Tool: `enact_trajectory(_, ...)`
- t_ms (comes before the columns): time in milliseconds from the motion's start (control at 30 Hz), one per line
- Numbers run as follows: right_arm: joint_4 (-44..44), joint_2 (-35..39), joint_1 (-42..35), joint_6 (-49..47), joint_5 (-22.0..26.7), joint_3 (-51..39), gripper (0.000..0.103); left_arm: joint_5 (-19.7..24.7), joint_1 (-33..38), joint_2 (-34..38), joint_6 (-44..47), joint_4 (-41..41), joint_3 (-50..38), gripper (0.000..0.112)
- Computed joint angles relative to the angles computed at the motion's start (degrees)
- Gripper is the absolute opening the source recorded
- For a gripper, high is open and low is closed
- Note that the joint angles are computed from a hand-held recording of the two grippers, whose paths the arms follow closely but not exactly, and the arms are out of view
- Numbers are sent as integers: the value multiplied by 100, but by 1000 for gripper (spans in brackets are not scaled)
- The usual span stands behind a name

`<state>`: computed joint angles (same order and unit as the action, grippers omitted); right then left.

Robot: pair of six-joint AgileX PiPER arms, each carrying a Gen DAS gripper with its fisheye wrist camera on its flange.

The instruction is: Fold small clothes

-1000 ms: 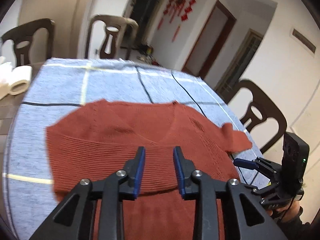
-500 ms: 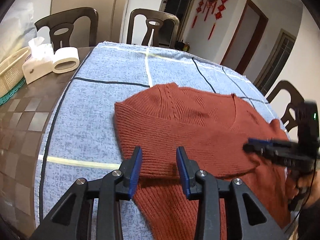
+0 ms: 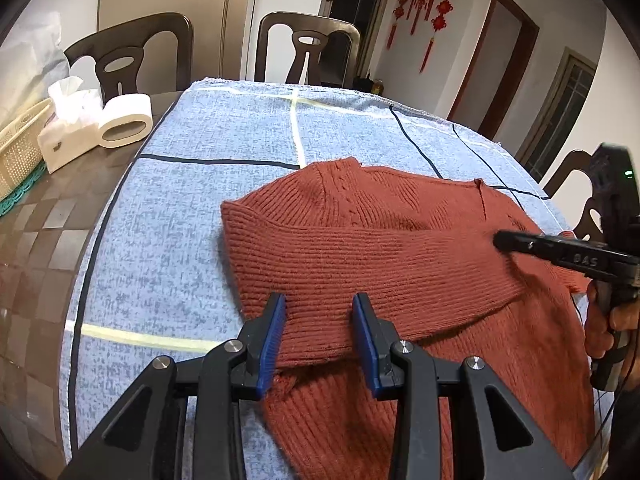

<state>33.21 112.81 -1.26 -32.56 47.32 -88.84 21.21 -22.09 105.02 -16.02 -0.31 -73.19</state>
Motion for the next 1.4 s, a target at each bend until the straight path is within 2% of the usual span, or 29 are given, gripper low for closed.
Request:
enact_trajectory(100, -18, -547, 29, -238, -463, 660, 5, -76, -4, -233, 76, -75, 216, 37)
enact_trajectory(167, 332, -812, -16, -706, -478, 963, 9, -102, -44, -295, -97, 153, 280, 38)
enact_trajectory(333, -136, -660, 200, -580, -528, 1088, 12, 193, -296, -104, -1414, 1484, 126, 38)
enact_trajectory(533, 56, -1324, 53, -985, -682, 1619, 13, 587, -756, -579, -2794, 2927, 353, 38)
enact_trajectory(600, 308, -1553, -42, -1261, -647, 1827, 19, 683, -920, -727, -3187, 3308, 430, 38)
enact_trajectory(733, 518, -1907, -184, -1567, -620, 2194, 21, 810, -1159, -896, -3508, 3586, 499, 38)
enact_trajectory(867, 700, -2218, -455, -1864, -545, 2563, 40, 860, -1382, -1000, -3751, 3717, 603, 38)
enact_trajectory(1133, 918, -2542, -1075, -2223, -387, 3017, 41, 893, -1666, -875, -3882, 3664, 601, 43)
enact_trajectory(1233, 1068, -2569, -1470, -2377, -279, 3123, 43, 826, -1663, -820, -3827, 3545, 600, 46)
enact_trajectory(1300, 1142, -2502, -1815, -2417, -227, 3153, 48, 732, -1595, -789, -3762, 3439, 620, 49)
enact_trajectory(1400, 1128, -2321, -2349, -2235, -211, 3121, 48, 634, -1480, -709, -3730, 3326, 648, 49)
